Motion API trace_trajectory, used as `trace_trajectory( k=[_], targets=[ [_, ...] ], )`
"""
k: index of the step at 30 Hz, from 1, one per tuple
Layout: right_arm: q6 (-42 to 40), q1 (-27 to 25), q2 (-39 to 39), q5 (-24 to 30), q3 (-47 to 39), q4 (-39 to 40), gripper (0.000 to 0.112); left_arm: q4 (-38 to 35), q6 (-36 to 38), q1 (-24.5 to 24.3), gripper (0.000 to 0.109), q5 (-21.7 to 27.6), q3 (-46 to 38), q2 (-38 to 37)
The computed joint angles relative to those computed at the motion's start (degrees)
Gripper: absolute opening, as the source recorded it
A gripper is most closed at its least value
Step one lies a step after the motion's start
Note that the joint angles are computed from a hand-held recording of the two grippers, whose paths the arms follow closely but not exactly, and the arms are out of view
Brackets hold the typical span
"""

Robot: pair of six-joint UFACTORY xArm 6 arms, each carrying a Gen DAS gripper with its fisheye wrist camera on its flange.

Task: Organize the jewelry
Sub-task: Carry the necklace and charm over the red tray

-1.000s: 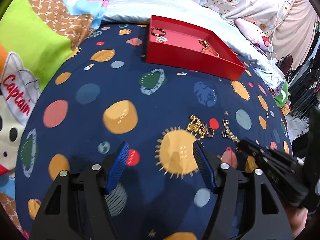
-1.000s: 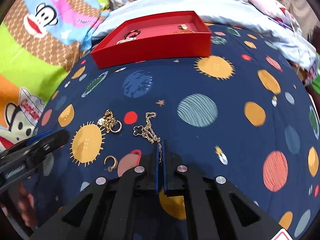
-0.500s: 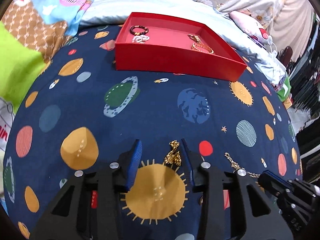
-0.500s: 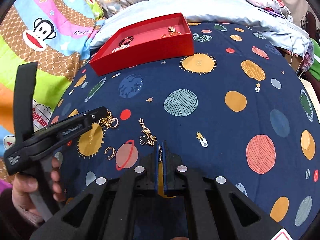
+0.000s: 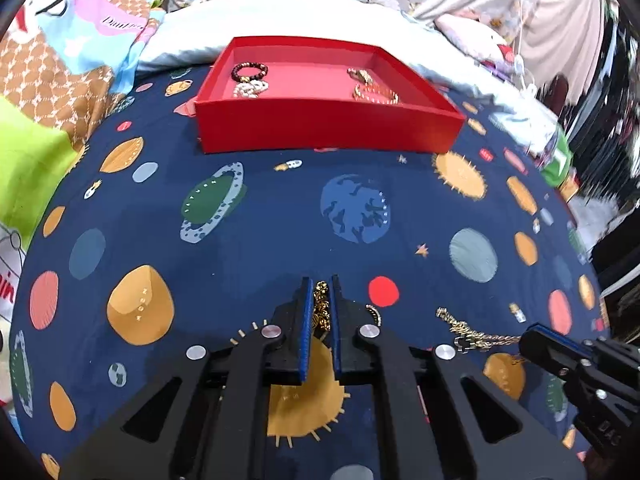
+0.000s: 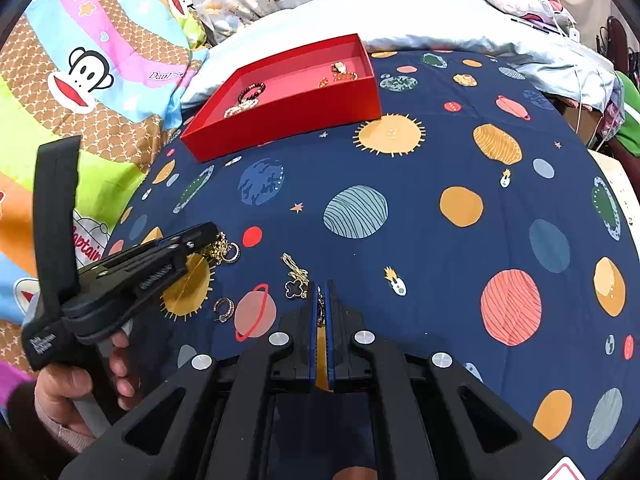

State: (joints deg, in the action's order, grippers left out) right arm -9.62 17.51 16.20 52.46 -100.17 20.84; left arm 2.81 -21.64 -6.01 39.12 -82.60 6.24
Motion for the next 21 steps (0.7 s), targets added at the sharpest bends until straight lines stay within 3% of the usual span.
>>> trace_trajectory(
  k=[9,21],
  targets=[
    [-1.7,-0.1,-2.6,-0.9,0.3,1.7,0.003,-5.0,0.1,2.5,0.003,-2.1,3.7,-7.3],
    [-3.8,0.4,-5.5,-2.3,0.2,3.9,0.003,-5.6,-0.6,5.3,0.003,-2.9,8.2,-15.1]
  ],
)
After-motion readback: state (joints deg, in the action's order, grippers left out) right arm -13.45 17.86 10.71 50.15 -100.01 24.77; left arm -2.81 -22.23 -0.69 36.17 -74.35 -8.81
